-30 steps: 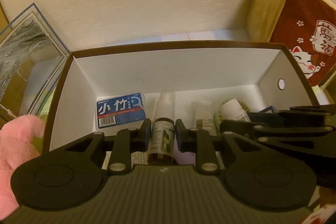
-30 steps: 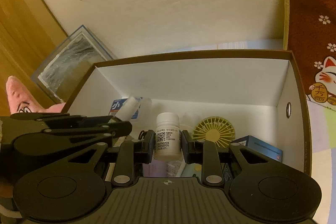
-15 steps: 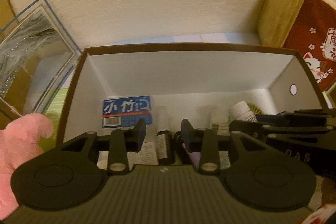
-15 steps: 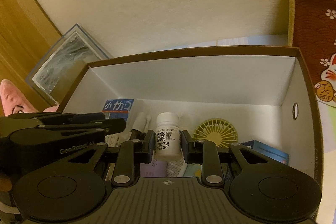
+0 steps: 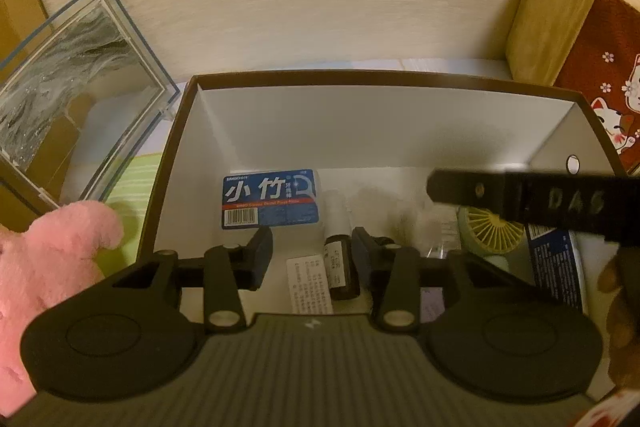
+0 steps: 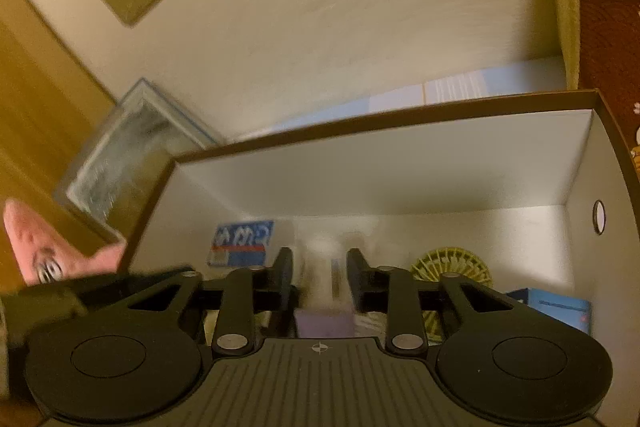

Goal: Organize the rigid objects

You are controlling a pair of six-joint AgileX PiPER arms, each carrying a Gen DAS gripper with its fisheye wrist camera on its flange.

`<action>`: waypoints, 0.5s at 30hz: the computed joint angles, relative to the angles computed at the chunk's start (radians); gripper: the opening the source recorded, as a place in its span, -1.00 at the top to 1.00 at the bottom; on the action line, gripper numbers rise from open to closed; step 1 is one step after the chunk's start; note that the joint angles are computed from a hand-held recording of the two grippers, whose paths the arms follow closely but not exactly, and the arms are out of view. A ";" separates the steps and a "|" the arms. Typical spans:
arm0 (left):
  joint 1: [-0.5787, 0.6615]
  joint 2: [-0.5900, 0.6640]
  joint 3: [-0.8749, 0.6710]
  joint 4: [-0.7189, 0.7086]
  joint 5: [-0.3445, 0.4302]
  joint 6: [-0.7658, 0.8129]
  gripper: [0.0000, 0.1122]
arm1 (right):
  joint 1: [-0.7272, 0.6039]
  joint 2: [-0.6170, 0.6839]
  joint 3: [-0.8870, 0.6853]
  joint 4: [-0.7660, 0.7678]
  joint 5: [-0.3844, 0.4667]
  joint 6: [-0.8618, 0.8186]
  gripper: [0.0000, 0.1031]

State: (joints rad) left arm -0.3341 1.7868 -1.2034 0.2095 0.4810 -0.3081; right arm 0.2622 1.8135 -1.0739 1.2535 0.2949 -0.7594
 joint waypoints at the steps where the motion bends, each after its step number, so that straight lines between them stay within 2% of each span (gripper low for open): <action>1: 0.003 -0.003 0.005 -0.006 -0.003 0.005 0.27 | 0.002 -0.005 0.004 0.012 -0.010 -0.014 0.08; 3: 0.006 -0.010 0.013 -0.003 -0.005 0.000 0.26 | 0.012 -0.014 0.007 -0.023 -0.034 0.004 0.00; 15: 0.012 -0.033 0.021 -0.016 0.002 0.009 0.23 | 0.014 -0.051 0.039 -0.165 -0.033 0.133 -0.05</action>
